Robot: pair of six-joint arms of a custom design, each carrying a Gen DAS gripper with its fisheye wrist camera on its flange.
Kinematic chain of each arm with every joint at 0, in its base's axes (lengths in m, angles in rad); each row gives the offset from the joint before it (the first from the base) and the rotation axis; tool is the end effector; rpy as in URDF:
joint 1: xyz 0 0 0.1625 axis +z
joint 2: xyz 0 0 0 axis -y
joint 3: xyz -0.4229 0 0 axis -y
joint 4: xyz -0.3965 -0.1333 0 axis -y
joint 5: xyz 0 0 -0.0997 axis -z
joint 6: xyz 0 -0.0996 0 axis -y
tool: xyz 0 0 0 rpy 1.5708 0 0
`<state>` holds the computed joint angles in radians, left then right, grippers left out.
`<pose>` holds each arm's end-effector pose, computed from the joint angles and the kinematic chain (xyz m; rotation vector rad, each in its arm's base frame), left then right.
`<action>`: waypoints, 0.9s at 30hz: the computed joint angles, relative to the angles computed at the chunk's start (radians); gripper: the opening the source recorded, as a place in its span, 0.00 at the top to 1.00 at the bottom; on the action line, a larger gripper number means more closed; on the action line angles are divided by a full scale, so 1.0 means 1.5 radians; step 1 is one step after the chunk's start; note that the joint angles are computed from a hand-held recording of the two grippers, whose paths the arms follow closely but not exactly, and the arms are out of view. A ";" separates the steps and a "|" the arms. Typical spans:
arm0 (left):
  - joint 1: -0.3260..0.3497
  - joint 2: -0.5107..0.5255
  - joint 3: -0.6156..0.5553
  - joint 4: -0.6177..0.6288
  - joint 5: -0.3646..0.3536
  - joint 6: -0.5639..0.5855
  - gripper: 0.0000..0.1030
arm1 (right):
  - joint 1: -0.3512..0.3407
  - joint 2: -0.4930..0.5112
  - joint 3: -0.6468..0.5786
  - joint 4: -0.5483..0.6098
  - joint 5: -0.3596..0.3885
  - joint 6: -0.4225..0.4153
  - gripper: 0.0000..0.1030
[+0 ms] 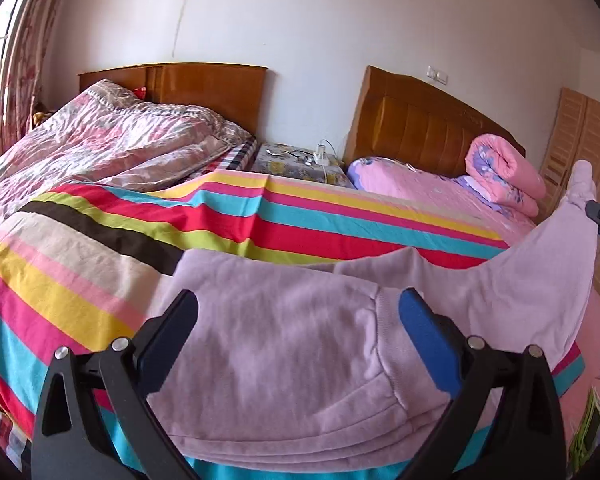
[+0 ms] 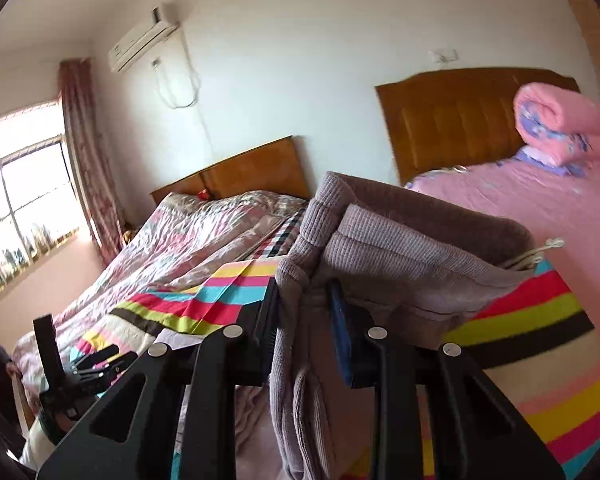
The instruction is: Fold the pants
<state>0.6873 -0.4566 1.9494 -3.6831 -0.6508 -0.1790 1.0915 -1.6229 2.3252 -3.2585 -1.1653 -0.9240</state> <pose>-0.2723 -0.4984 -0.0376 0.4615 2.3369 -1.2397 -0.0369 -0.4452 0.3612 0.8076 -2.3403 1.3356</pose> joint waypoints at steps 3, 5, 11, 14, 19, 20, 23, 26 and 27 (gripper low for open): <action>0.009 -0.042 0.059 -0.042 0.030 -0.047 0.02 | 0.104 0.092 0.033 -0.038 -0.072 -0.148 0.96; 0.019 -0.068 0.097 -0.044 0.040 -0.088 0.02 | 0.165 0.185 0.035 -0.052 -0.164 -0.203 0.96; 0.034 -0.099 0.178 -0.019 0.049 -0.209 0.02 | 0.168 0.292 0.075 0.013 -0.315 -0.296 0.95; 0.047 -0.097 0.176 -0.010 0.001 -0.206 0.02 | 0.141 0.221 0.077 0.094 -0.275 -0.300 0.82; 0.113 -0.087 0.090 0.033 -0.215 -0.157 0.02 | 0.120 0.120 0.058 0.127 -0.194 -0.259 0.40; 0.123 -0.082 0.068 0.045 -0.254 -0.149 0.02 | 0.131 0.129 0.053 0.097 -0.217 -0.267 0.40; 0.143 -0.064 0.011 0.083 -0.316 -0.143 0.02 | 0.167 0.190 0.021 0.027 -0.320 -0.317 0.41; 0.148 -0.047 -0.025 0.134 -0.327 -0.156 0.02 | 0.184 0.253 -0.007 -0.007 -0.397 -0.368 0.45; 0.149 -0.043 -0.027 0.141 -0.333 -0.165 0.02 | 0.187 0.278 -0.014 -0.029 -0.424 -0.385 0.48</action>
